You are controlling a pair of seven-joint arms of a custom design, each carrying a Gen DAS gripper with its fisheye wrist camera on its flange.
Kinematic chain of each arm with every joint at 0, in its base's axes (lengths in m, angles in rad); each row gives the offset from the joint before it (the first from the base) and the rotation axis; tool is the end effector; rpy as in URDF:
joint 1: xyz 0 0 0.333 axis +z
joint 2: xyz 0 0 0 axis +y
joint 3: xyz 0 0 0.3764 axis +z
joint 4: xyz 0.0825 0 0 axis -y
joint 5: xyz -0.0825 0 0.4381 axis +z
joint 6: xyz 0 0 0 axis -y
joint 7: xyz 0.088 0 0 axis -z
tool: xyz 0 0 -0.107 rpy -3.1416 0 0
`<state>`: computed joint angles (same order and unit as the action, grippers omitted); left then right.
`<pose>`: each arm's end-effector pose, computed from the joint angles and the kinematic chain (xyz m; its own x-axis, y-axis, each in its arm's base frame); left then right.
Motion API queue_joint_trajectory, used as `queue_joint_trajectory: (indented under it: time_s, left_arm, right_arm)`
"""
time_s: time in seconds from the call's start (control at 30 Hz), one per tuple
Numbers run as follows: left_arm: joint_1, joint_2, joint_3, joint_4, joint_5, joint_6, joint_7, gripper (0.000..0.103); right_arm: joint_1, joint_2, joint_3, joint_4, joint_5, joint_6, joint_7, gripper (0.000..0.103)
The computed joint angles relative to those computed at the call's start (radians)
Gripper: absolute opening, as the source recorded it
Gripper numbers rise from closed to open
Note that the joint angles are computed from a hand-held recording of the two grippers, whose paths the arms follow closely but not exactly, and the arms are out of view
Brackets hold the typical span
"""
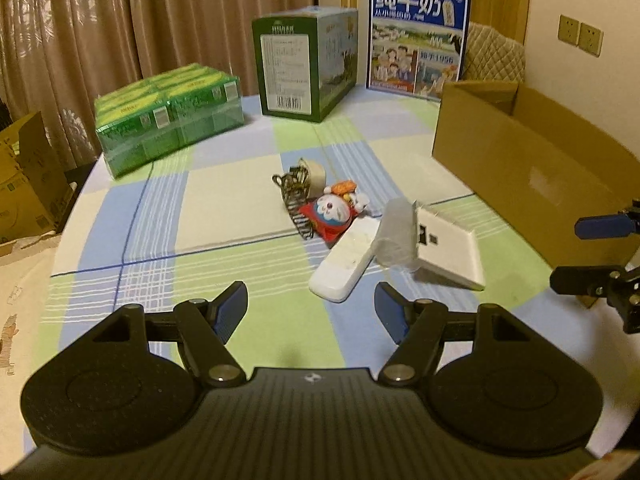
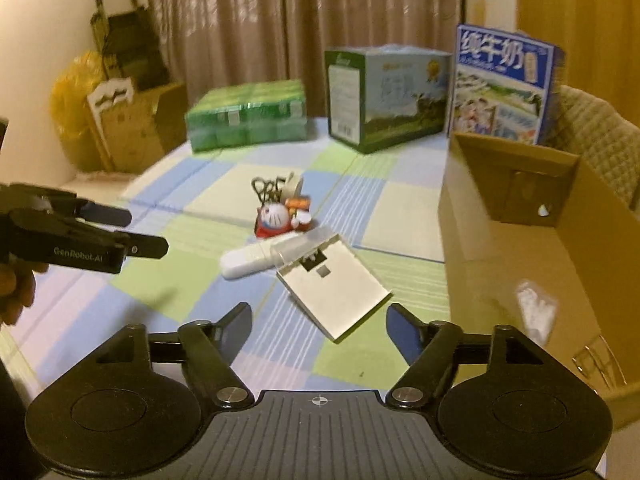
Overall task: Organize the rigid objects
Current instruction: 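Reach the right gripper to the white square lid and grasp it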
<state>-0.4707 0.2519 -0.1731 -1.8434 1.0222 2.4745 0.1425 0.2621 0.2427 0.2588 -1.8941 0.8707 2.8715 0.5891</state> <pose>0.5755 -0.4233 0.4635 0.0996 -0.9947 -0.0264 -0.6916 -0.0501 -0.7206 0.6437 0.3034 0.4785 0.6809 -0.7256 -0.0997 -0.5229 -0.3864 -0.7598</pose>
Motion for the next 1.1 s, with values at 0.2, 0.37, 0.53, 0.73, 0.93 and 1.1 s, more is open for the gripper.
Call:
queue_joint_trajectory:
  time_s: [0.2, 0.37, 0.53, 0.73, 0.93, 1.1]
  left_arm:
    - [0.018, 0.067, 0.020, 0.020, -0.017, 0.076, 0.072, 0.066]
    - [0.024, 0.129, 0.044, 0.064, -0.058, 0.135, 0.183, 0.066]
    - [0.028, 0.190, 0.066, 0.115, -0.134, 0.187, 0.317, 0.066]
    - [0.029, 0.234, 0.085, 0.151, -0.243, 0.230, 0.489, 0.060]
    - [0.009, 0.243, 0.121, 0.152, -0.289, 0.272, 0.552, 0.059]
    - [0.007, 0.246, 0.135, 0.146, -0.324, 0.311, 0.583, 0.059]
  right_arm:
    - [0.027, 0.116, -0.028, 0.089, -0.191, -0.018, 0.104, 0.076]
    - [0.018, 0.197, -0.016, 0.166, -0.313, -0.030, 0.154, 0.079]
    - [0.014, 0.263, -0.016, 0.243, -0.428, -0.065, 0.201, 0.086]
    - [-0.006, 0.327, 0.016, 0.323, -0.505, -0.094, 0.133, 0.098]
    - [0.026, 0.399, -0.010, 0.439, -0.573, -0.171, 0.125, 0.101]
    - [0.056, 0.481, -0.040, 0.591, -0.611, -0.314, 0.174, 0.101]
